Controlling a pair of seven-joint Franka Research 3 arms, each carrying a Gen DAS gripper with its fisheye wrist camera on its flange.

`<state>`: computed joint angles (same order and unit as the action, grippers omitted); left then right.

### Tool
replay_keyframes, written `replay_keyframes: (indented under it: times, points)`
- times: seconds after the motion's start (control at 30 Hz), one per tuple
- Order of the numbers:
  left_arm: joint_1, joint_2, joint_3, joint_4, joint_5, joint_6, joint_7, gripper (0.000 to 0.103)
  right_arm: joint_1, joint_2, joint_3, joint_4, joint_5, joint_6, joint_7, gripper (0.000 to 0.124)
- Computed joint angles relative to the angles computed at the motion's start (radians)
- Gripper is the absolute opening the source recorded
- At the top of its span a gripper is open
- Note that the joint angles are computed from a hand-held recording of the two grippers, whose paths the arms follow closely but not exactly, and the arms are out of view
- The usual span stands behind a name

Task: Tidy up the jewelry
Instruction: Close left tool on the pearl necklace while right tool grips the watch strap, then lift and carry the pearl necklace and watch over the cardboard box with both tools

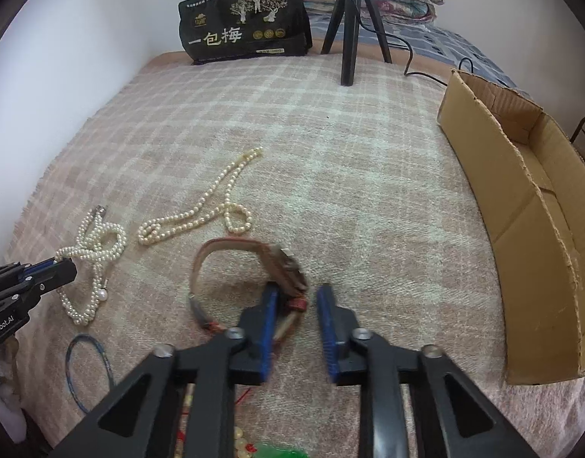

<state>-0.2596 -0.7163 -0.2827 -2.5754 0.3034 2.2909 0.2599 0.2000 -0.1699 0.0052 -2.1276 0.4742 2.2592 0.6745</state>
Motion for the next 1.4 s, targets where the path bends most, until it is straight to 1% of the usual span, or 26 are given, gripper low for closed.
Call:
replay_keyframes:
  times: [0.1,0.17,0.23,0.57,0.73,0.83,1.0,1.13,1.3,1.4]
  points:
    - [0.014,-0.007,-0.021,0.017,0.022,-0.032,-0.021,0.006,-0.001,-0.004,-0.004,0.0,0.013,-0.001,-0.008,0.012]
    - [0.023,-0.019,-0.038,0.027,0.043,-0.066,-0.043,0.006,0.0,-0.01,-0.003,-0.004,0.016,0.017,-0.01,0.011]
    - [0.023,-0.038,-0.035,0.025,0.051,-0.07,-0.062,0.006,0.002,-0.02,-0.004,-0.009,0.026,0.032,-0.018,0.011]
    - [0.019,-0.124,-0.04,0.037,0.086,-0.168,-0.089,0.006,-0.003,-0.049,-0.025,0.009,0.087,0.055,-0.05,0.011]
    - [0.03,-0.15,-0.057,0.067,0.112,-0.198,-0.109,0.006,-0.017,-0.055,-0.043,0.019,0.104,0.064,-0.071,0.011]
    - [0.035,-0.158,-0.051,0.086,0.123,-0.189,-0.118,0.006,-0.03,-0.056,-0.055,0.032,0.116,0.054,-0.074,0.011]
    - [0.056,-0.136,-0.05,0.143,0.15,-0.18,-0.103,0.006,-0.05,-0.068,-0.072,0.04,0.143,0.055,-0.097,0.011]
    - [0.076,-0.097,-0.062,0.206,0.181,-0.171,-0.081,0.006,-0.064,-0.071,-0.083,0.049,0.159,0.06,-0.112,0.011]
    - [0.092,-0.046,-0.067,0.278,0.207,-0.141,-0.058,0.006,-0.085,-0.053,-0.098,0.078,0.182,0.049,-0.11,0.011]
    - [0.099,-0.016,-0.062,0.315,0.212,-0.1,-0.054,0.006,-0.096,-0.046,-0.101,0.093,0.194,0.043,-0.113,0.011]
